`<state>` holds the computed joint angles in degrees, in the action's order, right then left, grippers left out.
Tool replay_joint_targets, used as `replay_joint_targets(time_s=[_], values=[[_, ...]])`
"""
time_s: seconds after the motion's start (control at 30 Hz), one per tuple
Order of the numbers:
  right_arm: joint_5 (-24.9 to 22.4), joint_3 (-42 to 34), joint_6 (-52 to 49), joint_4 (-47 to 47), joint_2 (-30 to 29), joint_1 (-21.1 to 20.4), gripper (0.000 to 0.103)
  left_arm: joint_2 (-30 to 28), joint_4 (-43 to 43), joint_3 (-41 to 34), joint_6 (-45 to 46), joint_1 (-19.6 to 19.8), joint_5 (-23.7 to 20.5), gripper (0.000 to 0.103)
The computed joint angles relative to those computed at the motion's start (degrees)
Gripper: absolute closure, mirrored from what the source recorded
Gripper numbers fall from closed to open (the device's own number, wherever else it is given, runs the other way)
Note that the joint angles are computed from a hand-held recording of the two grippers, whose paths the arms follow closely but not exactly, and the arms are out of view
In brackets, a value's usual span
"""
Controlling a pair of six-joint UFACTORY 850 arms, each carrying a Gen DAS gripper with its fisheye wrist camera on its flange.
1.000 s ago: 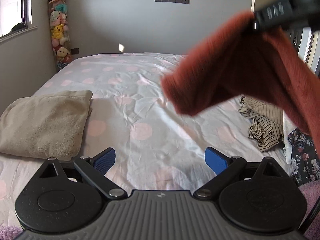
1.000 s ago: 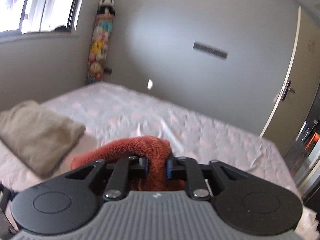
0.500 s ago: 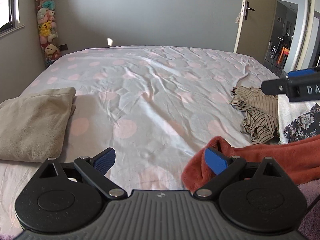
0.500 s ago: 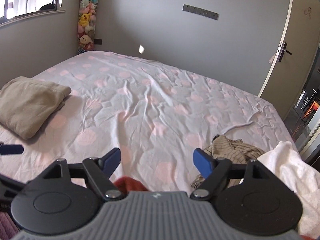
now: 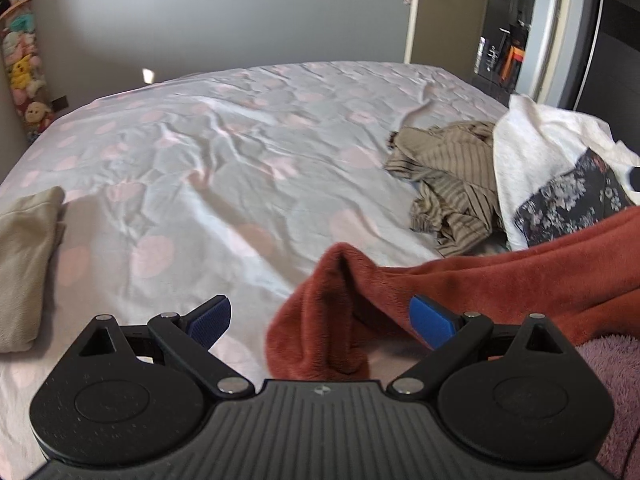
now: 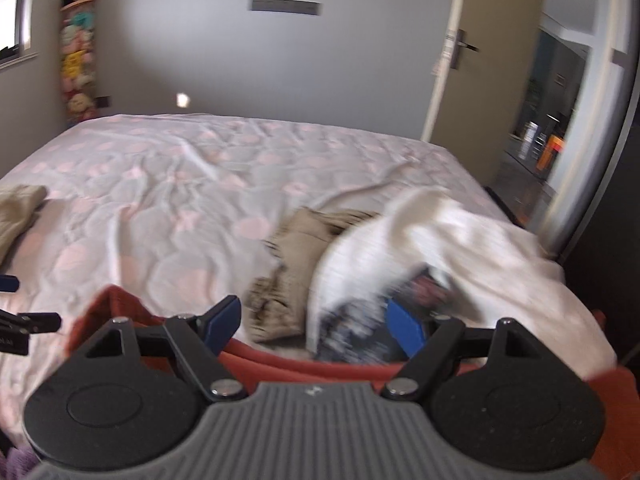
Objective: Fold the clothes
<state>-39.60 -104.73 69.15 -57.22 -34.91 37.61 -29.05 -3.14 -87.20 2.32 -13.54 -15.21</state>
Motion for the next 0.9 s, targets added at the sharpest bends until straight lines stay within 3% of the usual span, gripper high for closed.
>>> replay_joint_targets(time_s=[0.17, 0.3, 0.43, 0.53, 0.67, 0.73, 0.77, 0.83, 0.9], values=[[-4.5, 16.1, 12.8, -6.1, 10.8, -1.7, 0.021, -4.4, 1.5, -4.7, -1.1, -1.5, -2.5, 0.005], [-10.4, 26.4, 19.3, -7.3, 18.4, -2.4, 0.019, -8.2, 10.3, -9.2, -9.2, -2.3, -5.1, 0.005], [-15.5, 32.8, 22.3, -6.5, 23.2, -3.1, 0.016, -11.8, 16.4, -13.8, -14.8, -2.9, -8.0, 0.008], [-15.2, 35.9, 25.0, -5.5, 25.2, -4.6, 0.016, -14.2, 16.1, -16.8, -14.4, -3.1, -10.6, 0.011], [-11.0, 35.8, 24.6, -2.8, 23.7, -5.6, 0.016, -15.9, 11.6, -18.7, -10.8, -2.7, -13.0, 0.036], [-10.6, 34.7, 24.2, -2.6, 21.7, -5.8, 0.017, -16.7, 6.5, -19.7, -6.9, -2.1, -14.4, 0.058], [-10.5, 34.2, 24.5, -3.0, 20.9, -5.9, 0.023, -17.1, 3.6, -20.3, -5.0, -1.7, -15.1, 0.062], [-11.0, 33.0, 24.5, -3.5, 19.5, -6.2, 0.045, -17.6, 1.1, -21.2, -3.1, -1.4, -15.7, 0.076], [-12.1, 31.4, 24.5, -3.8, 18.5, -6.4, 0.082, -17.9, -0.6, -21.8, -1.4, -1.1, -16.0, 0.086]])
